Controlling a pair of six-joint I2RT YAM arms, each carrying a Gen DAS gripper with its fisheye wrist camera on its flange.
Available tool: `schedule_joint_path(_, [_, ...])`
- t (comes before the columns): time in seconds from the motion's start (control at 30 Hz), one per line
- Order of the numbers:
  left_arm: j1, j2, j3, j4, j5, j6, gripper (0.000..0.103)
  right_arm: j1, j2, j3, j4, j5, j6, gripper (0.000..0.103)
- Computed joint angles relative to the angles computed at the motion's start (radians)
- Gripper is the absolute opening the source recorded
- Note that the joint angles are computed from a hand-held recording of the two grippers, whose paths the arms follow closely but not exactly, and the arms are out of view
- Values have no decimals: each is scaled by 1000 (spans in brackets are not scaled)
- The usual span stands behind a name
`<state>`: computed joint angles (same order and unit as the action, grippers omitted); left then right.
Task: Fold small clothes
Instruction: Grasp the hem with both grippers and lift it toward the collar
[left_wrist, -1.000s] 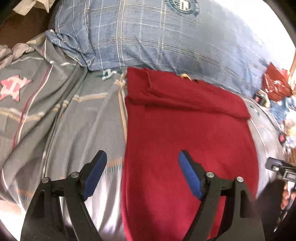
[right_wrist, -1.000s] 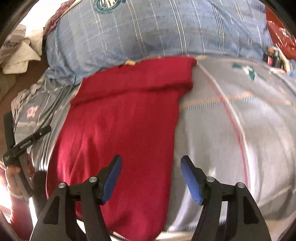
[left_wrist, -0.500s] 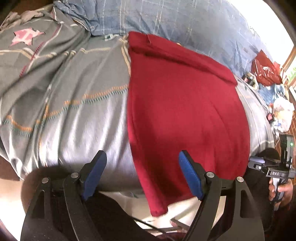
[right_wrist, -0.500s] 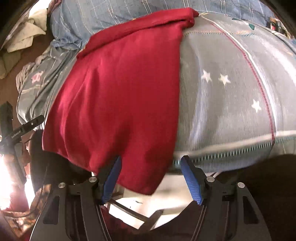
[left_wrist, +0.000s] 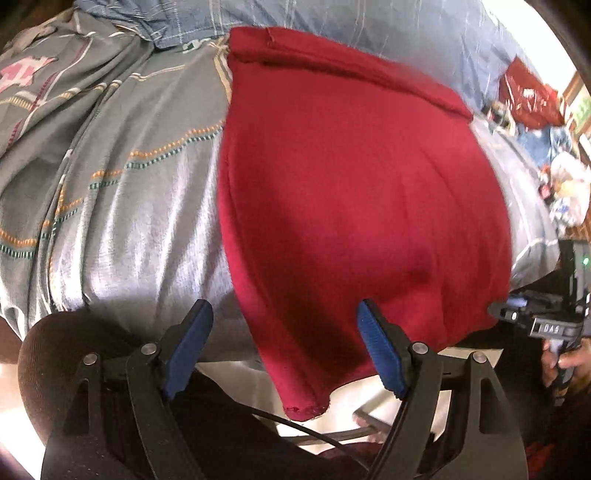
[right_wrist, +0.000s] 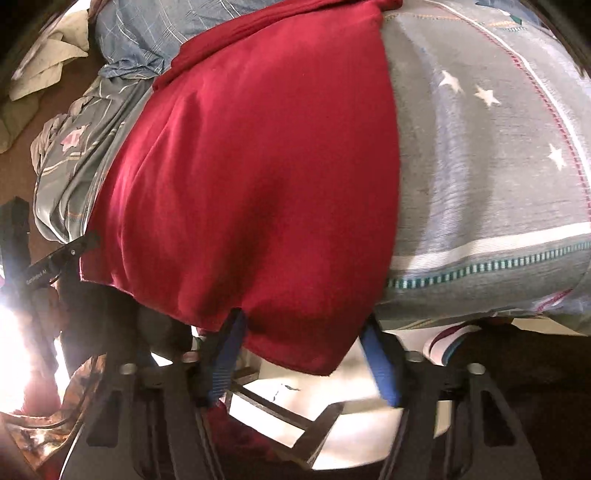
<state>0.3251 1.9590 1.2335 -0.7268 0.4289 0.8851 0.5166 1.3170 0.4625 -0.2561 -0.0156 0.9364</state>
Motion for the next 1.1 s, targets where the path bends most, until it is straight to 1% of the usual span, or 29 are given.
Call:
schedule_joint_path(0.03, [-5, 0, -7, 7, -7, 1, 80, 4, 4, 7, -6, 8, -9, 45])
schedule_joint_path(0.1, [-12, 3, -10, 15, -18, -8, 80, 9, -3, 4, 5, 10, -14, 44])
schedule_joint_path(0.27, [-27, 4, -12, 28, -21, -38, 80, -54, -51, -54, 61, -51, -44, 43])
schedule_joint_path(0.33, [-26, 2, -17, 33, -17, -36, 80, -49, -39, -51, 81, -57, -33, 42])
schedule_joint_path(0.37, [-24, 2, -17, 31, -13, -31, 80, -46, -47, -49, 74, -56, -40, 39])
schedule_joint_path(0.4, [-21, 12, -6, 25, -10, -23, 77, -42, -57, -44, 62, -54, -53, 28])
schedule_joint_path(0.43, [-14, 16, 3, 15, -4, -15, 73, -36, -73, -37, 46, -49, -70, 18])
schedule_joint_path(0.47, [-9, 16, 6, 17, -5, -8, 61, -34, -90, -35, 34, -43, -79, 15])
schedule_joint_path(0.5, [-3, 17, 12, 18, -6, 2, 48, -29, -110, -31, 20, -35, -90, 13])
schedule_joint_path(0.53, [-1, 16, 11, 22, -3, 6, 42, -24, -121, -25, 8, -30, -101, 13])
schedule_joint_path(0.6, [3, 23, 23, 9, 7, 16, 16, -20, -125, -18, -1, -26, -113, 13])
schedule_joint_path(0.67, [13, 36, 45, -14, 19, 17, 11, -24, -124, -17, 6, -32, -110, 12])
schedule_joint_path(0.7, [18, 40, 57, -27, 24, 16, 6, -24, -124, -16, 10, -33, -105, 12])
schedule_joint_path(0.77, [38, 45, 91, -69, 44, 28, 6, -30, -142, -13, 22, -46, -95, 12])
schedule_joint_path(0.83, [52, 39, 116, -107, 75, 42, 6, -50, -221, -29, 18, -74, -100, 12])
schedule_joint_path(0.93, [75, 35, 174, -186, 149, 58, 6, -88, -334, -23, -24, -96, -124, 11])
schedule_joint_path(1.03, [81, 43, 242, -258, 230, 37, 6, -121, -413, -5, -50, -101, -137, 11])
schedule_joint_path(1.1, [74, 44, 270, -256, 258, -2, 6, -143, -437, 5, -44, -101, -141, 11])
